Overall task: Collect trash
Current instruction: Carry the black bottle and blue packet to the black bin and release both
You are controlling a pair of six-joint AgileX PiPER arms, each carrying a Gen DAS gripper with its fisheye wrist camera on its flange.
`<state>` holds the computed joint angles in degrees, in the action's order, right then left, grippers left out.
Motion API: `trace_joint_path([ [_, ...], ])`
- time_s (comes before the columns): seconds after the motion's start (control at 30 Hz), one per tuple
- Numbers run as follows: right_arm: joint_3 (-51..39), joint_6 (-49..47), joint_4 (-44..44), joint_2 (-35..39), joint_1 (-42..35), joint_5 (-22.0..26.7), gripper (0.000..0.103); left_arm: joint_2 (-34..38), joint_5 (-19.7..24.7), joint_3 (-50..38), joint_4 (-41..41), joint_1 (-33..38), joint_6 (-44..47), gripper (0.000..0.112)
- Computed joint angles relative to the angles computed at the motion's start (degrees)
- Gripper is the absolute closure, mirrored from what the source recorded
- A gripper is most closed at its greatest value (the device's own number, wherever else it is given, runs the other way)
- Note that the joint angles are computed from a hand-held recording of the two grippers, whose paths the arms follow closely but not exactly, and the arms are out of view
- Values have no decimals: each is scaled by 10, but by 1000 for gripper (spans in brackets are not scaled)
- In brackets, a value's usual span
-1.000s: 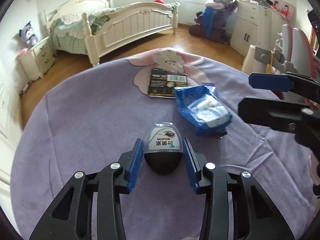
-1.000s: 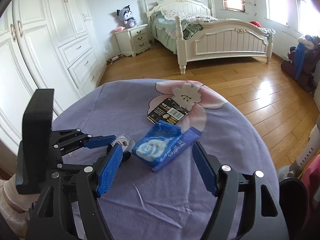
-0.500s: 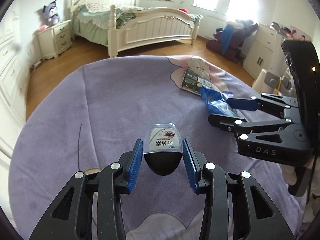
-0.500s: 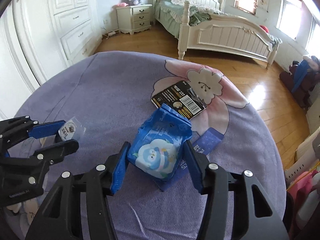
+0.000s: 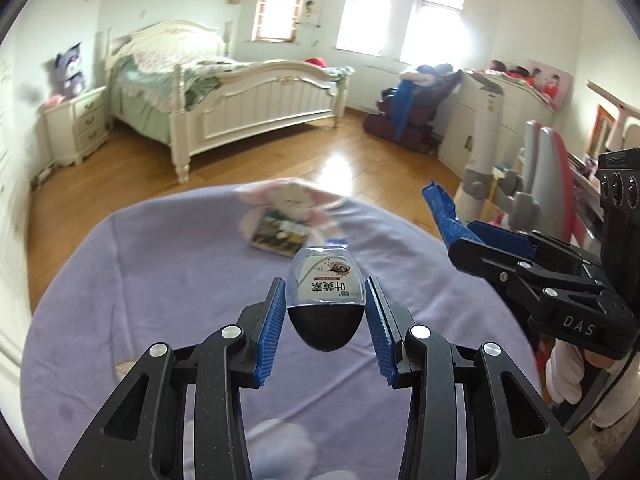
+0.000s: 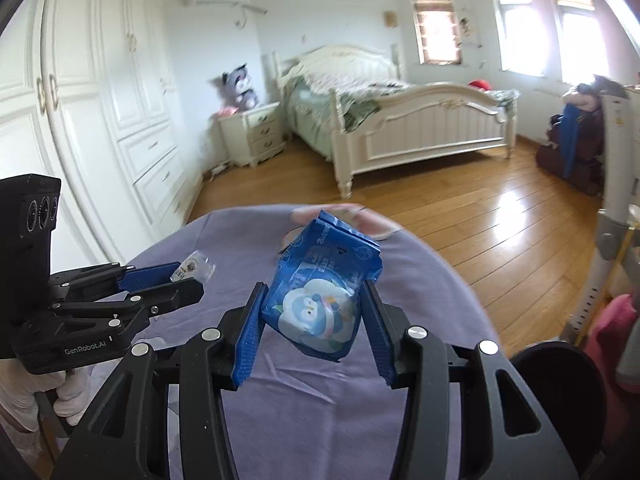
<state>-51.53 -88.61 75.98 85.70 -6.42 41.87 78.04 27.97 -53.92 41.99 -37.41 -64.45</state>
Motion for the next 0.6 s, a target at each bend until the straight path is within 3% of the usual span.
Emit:
trace_joint_path([
  [0.13, 30, -39, 18, -30, -85, 29, 57, 58, 30, -78, 11, -67, 1, 72],
  [0.3, 31, -67, 31, -12, -170, 56, 57, 135, 56, -178, -2, -123, 35, 72],
  [0.43, 32, -82, 36, 12, -222, 67, 57, 183, 49, -225, -11, -146, 55, 72],
  [0.6, 44, -110, 45, 39, -268, 66, 57, 243, 19, -285, -83, -150, 120, 72],
])
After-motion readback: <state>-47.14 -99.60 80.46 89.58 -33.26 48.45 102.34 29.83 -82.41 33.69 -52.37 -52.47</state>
